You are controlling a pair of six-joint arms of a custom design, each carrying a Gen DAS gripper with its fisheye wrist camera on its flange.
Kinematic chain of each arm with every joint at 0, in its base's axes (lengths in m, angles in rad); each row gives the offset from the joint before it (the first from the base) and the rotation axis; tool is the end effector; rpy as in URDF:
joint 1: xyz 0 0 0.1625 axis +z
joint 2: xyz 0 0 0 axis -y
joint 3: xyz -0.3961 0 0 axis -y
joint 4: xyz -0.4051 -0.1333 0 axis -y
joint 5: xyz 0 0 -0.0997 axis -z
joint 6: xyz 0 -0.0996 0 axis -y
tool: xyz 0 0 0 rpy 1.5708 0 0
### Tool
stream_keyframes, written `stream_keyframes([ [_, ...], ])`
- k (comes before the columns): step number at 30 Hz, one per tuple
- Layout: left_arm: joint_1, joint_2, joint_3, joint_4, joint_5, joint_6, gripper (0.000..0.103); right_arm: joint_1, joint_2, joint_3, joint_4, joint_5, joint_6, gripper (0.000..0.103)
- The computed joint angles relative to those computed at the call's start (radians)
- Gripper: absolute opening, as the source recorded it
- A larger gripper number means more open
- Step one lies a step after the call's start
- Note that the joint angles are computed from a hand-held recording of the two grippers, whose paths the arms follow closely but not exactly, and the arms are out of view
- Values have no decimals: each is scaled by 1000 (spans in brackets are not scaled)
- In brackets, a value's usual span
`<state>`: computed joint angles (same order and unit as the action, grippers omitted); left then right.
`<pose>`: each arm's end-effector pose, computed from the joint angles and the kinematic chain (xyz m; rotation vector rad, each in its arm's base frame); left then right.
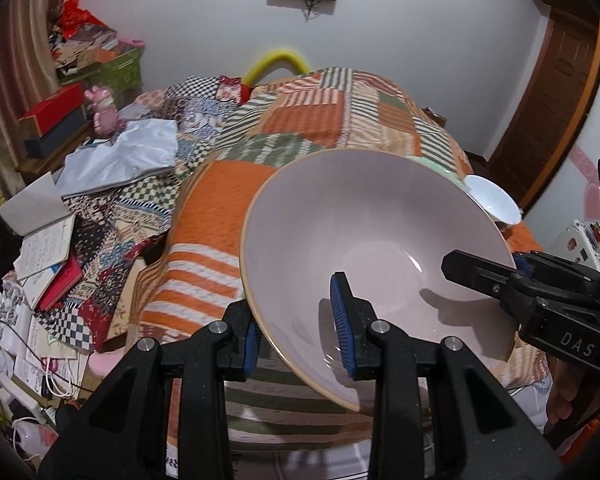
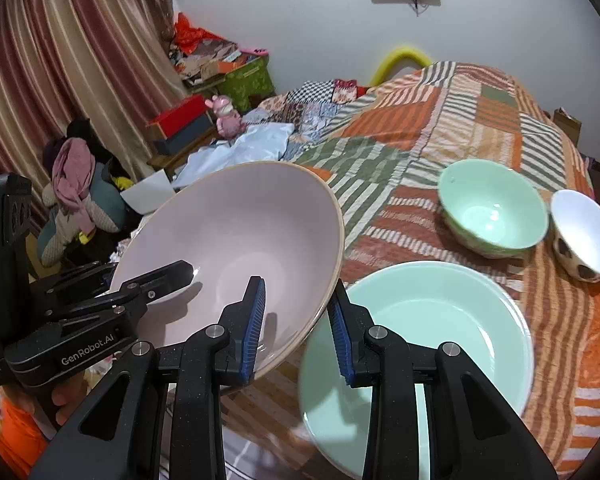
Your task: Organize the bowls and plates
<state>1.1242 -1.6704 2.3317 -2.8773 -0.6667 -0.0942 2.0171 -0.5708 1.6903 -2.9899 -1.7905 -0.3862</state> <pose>0.0194 -0.4495 0.3186 0.0347 2.2681 -1.0117 0.3743 -0.5237 -0.0515 1.1279 -2.6708 0.4469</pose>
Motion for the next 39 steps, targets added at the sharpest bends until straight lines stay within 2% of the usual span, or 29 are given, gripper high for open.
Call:
stream_keyframes([
  [7, 71, 5, -16, 9, -33, -2, 32, 7, 50, -54, 63, -20, 9, 29],
  [23, 221, 86, -81, 26, -96, -7, 32, 0, 158, -172, 207, -70, 17, 29],
  [33, 229, 93, -79, 11, -100, 18, 32, -7, 149, -171, 232, -70, 4, 29],
  [39, 193, 78, -55, -17, -35, 38, 32, -5, 120, -139, 187, -73, -18, 29],
])
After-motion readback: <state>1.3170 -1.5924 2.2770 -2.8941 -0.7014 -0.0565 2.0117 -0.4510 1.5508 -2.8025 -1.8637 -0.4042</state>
